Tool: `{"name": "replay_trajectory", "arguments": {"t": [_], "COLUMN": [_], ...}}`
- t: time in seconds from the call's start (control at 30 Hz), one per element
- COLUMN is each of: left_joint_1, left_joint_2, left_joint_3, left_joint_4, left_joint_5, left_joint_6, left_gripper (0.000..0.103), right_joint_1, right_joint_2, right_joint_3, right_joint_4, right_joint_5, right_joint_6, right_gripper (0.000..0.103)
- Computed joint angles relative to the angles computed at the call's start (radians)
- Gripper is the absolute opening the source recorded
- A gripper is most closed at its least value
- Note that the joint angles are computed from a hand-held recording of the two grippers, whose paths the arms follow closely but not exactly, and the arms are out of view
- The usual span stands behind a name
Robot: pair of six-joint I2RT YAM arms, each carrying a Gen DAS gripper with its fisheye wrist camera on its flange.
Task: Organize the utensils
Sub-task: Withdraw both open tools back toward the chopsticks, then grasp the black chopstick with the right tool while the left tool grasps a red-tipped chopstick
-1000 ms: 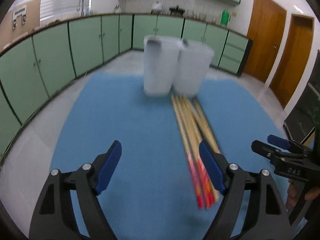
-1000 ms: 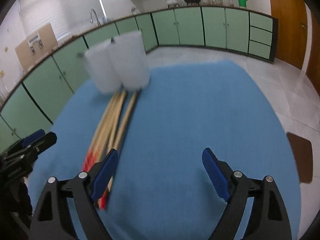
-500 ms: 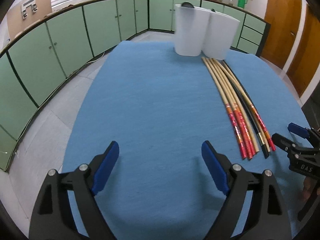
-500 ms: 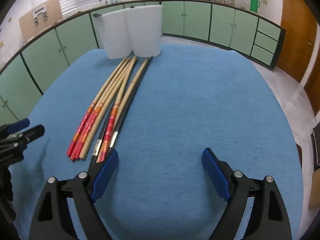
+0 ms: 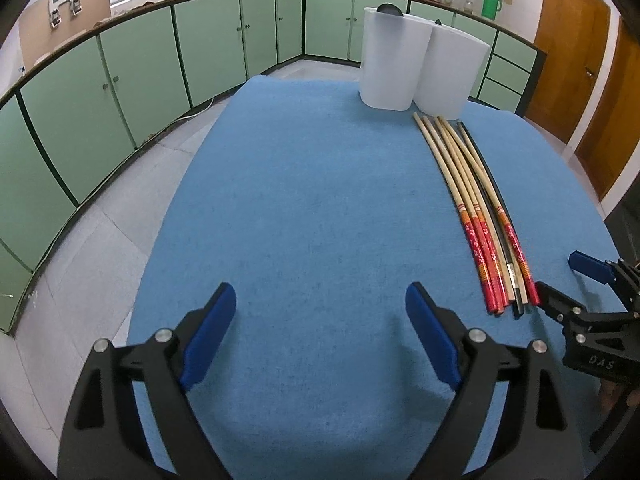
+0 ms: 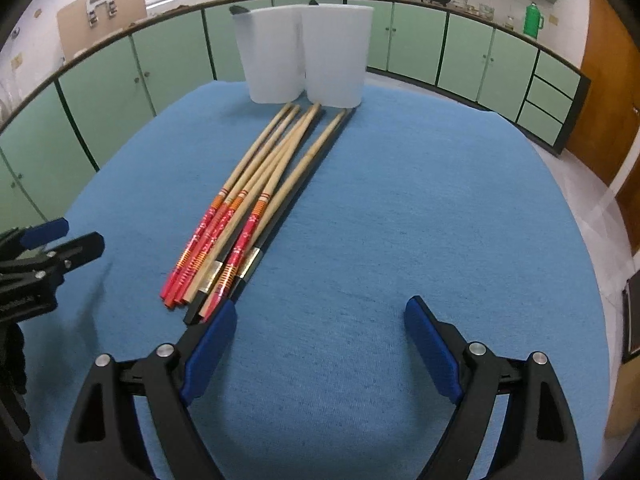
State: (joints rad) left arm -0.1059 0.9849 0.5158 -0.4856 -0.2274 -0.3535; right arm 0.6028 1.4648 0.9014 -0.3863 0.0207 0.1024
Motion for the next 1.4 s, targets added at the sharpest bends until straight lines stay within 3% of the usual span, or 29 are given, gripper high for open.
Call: {"name": "replay_trajectory", "arguments": {"t": [0.13,0.37,0.57,0.73,0.83,0.93,1.07,1.27,1.4], "left_joint_1": [0.001,0.031,0.037,0.006,-0.036,-0.066,-0.098,-0.181,-0.233], "left_joint_2": [0.012,0.01,0.016,0.028,0.046,0.051,0.06,0.117,0.198], "left_joint_3": [0.004,-0.009,-0.009,-0.009,-0.002,0.001,0.006,0.032,0.063], "left_joint_4": [0.003,0.019,0.018,0.03,0.033,0.027,0.019,0.046,0.074], "left_joint_5": [0.003,0.02,0.018,0.019,0.015,0.011,0.013,0.028,-0.013], "left_joint_6": [-0.004,0.02,0.022,0.006,-0.014,-0.025,-0.034,-0.066,-0.088], "left_gripper": [0.084,0.084,0.084,0.085,0.085,0.085,0.085,0.085,0.085], "right_joint_1": [-0.018,0.039,-0.014,-0.061,-0.035,-0.001,-0.011,-0.08,-0.113], "right_joint_2": [-0.027,0.0,-0.017,-0.081,-0.087,-0.059,-0.053,-0.102,-0.112], "right_joint_3": [-0.02,-0.002,-0.007,-0.06,-0.068,-0.053,-0.044,-0.087,-0.098], "right_joint_4": [0.004,0.004,-0.021,0.002,0.021,0.033,0.029,0.026,0.029], "right_joint_5": [-0.057,0.012,0.044,-0.031,-0.05,-0.018,-0.02,-0.067,-0.099], "right_joint_6": [0.007,0.017,0.026,0.042,0.059,0.057,0.026,-0.004,-0.014], "right_gripper": [0.085,0.085,0.085,0.083,0.07,0.05,0.008,0.007,0.007]}}
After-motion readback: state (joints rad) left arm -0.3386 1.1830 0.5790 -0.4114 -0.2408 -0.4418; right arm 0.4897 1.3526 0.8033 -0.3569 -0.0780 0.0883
